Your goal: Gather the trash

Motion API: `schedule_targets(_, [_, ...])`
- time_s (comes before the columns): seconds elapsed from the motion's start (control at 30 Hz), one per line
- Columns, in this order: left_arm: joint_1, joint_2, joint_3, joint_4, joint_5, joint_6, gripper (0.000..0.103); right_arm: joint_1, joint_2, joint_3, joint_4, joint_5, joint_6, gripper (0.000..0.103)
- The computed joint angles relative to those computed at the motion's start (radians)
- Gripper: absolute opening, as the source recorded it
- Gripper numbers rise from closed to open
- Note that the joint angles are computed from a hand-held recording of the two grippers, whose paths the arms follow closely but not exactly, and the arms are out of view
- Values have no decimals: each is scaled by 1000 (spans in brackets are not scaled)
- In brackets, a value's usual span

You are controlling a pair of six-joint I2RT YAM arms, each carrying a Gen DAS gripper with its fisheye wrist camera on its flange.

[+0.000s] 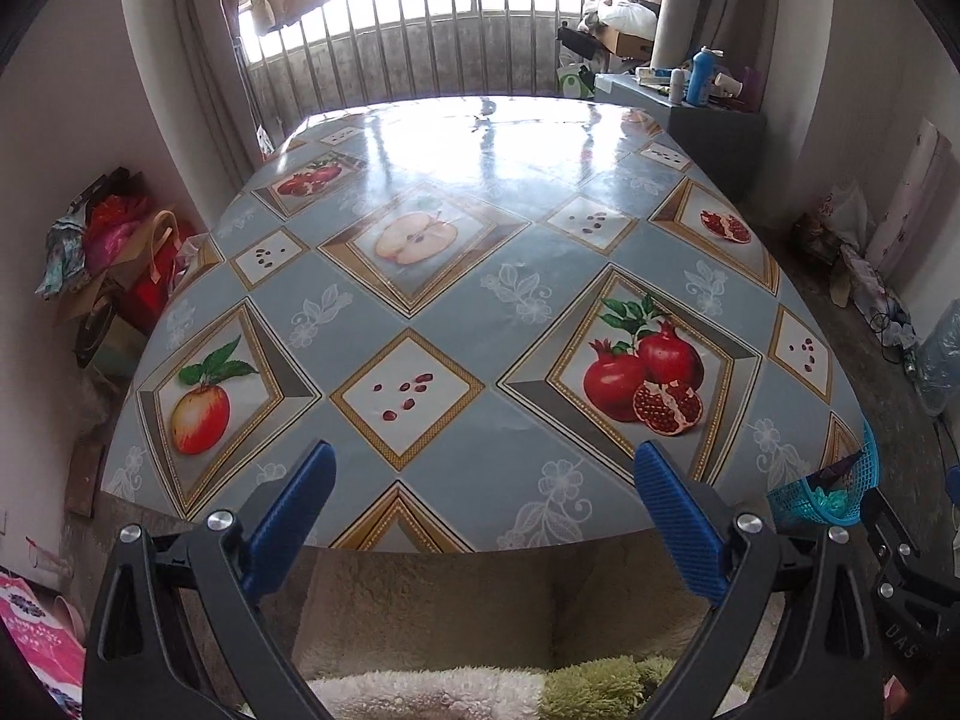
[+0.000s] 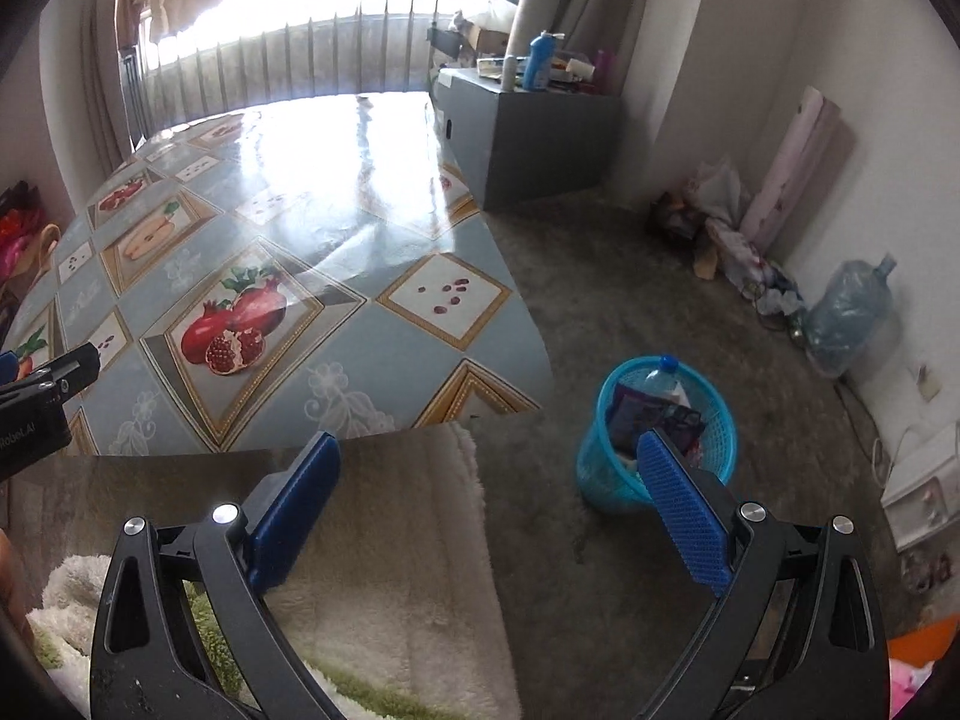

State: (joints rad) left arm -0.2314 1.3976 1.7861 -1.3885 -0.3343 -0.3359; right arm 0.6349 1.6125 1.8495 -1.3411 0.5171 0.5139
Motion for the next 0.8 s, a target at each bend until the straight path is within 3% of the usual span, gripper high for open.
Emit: schedule_targets(0.8, [-20, 20, 25, -16, 3, -1, 97, -24, -4, 4, -17, 21, 24, 95])
